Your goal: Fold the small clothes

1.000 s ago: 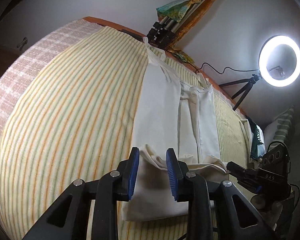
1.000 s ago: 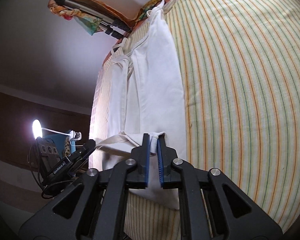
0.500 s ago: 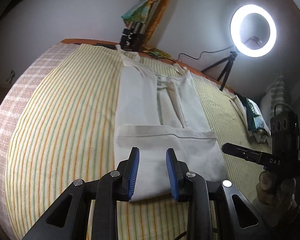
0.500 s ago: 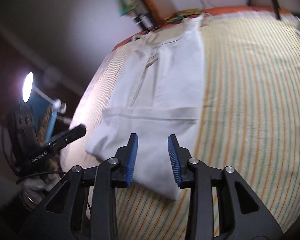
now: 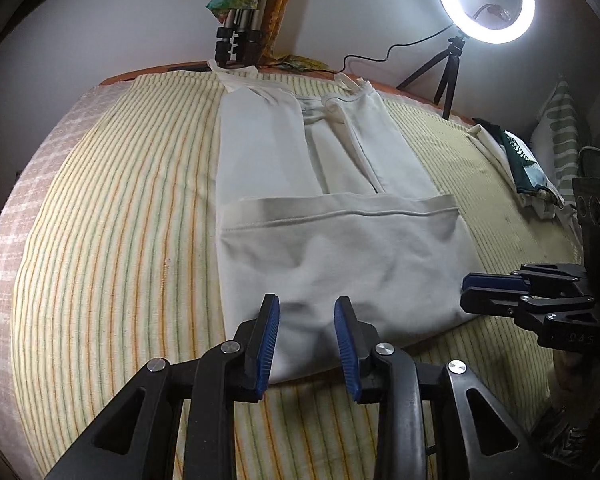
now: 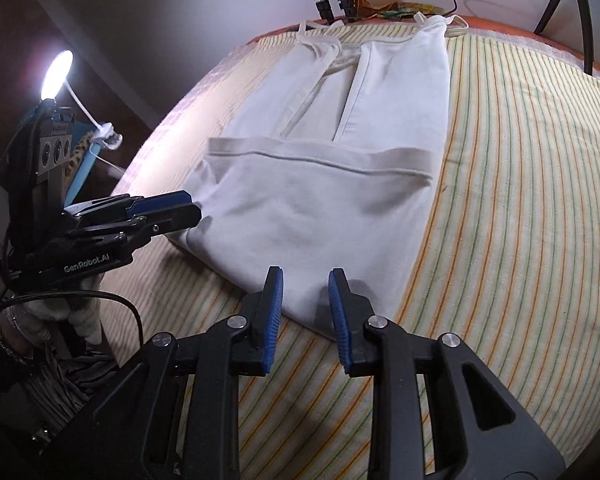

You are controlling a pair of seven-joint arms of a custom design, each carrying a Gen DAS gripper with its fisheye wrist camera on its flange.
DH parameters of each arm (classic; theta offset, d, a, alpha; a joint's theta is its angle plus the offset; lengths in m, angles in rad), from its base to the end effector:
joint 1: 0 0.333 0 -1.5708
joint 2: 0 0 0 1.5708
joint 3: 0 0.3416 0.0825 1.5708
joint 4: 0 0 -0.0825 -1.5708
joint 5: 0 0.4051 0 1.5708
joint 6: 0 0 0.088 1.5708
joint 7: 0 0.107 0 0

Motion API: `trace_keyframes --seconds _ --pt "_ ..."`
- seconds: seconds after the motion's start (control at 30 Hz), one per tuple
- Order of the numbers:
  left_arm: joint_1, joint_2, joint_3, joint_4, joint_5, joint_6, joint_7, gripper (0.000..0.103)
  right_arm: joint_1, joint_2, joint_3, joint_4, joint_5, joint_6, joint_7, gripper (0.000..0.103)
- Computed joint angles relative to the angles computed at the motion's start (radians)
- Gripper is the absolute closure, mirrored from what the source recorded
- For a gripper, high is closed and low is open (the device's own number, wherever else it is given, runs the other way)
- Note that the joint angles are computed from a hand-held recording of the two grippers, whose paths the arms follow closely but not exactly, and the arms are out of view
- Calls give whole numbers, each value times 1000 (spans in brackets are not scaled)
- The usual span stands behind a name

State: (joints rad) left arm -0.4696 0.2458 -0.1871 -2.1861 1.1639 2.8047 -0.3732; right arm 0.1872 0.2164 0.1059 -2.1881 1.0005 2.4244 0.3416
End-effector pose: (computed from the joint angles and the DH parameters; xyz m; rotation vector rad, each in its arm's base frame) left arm 0.4411 -0.3927 0.3088 -2.1738 1.6791 -0.7842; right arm 0.5534 0.1698 0.3012 -2.2781 1.0025 0.2566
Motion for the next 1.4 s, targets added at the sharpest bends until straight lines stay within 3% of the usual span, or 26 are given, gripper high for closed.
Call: trace_keyframes --seconds 0.23,0.4,0.6,0.73,0.9,1.23,1.27,1.37,1.4 --pt "40 -56 18 -4 105 -7 -144 63 -24 15 -8 85 98 -4 21 71" --pt "87 -49 19 25 117 -19 -117 51 -45 80 -10 191 95 -28 102 55" --pt "157 17 70 63 132 108 -125 50 -60 191 6 352 17 -31 198 54" --pt "189 87 104 105 80 205 -69 50 -75 276 27 477 -30 -59 260 54" --pt "175 158 175 163 30 304 -39 50 -78 400 45 651 -114 -105 373 54" --pt "199 277 156 277 -208 300 226 50 -68 596 89 911 -222 -140 516 54" --pt "195 284 157 287 -223 286 250 50 -56 602 82 918 -246 -122 524 57" --pt "166 296 182 312 -252 251 306 50 -20 624 54 947 -335 -82 562 87" --pt "162 299 186 317 -266 246 327 50 -21 630 55 955 -349 -74 569 89"
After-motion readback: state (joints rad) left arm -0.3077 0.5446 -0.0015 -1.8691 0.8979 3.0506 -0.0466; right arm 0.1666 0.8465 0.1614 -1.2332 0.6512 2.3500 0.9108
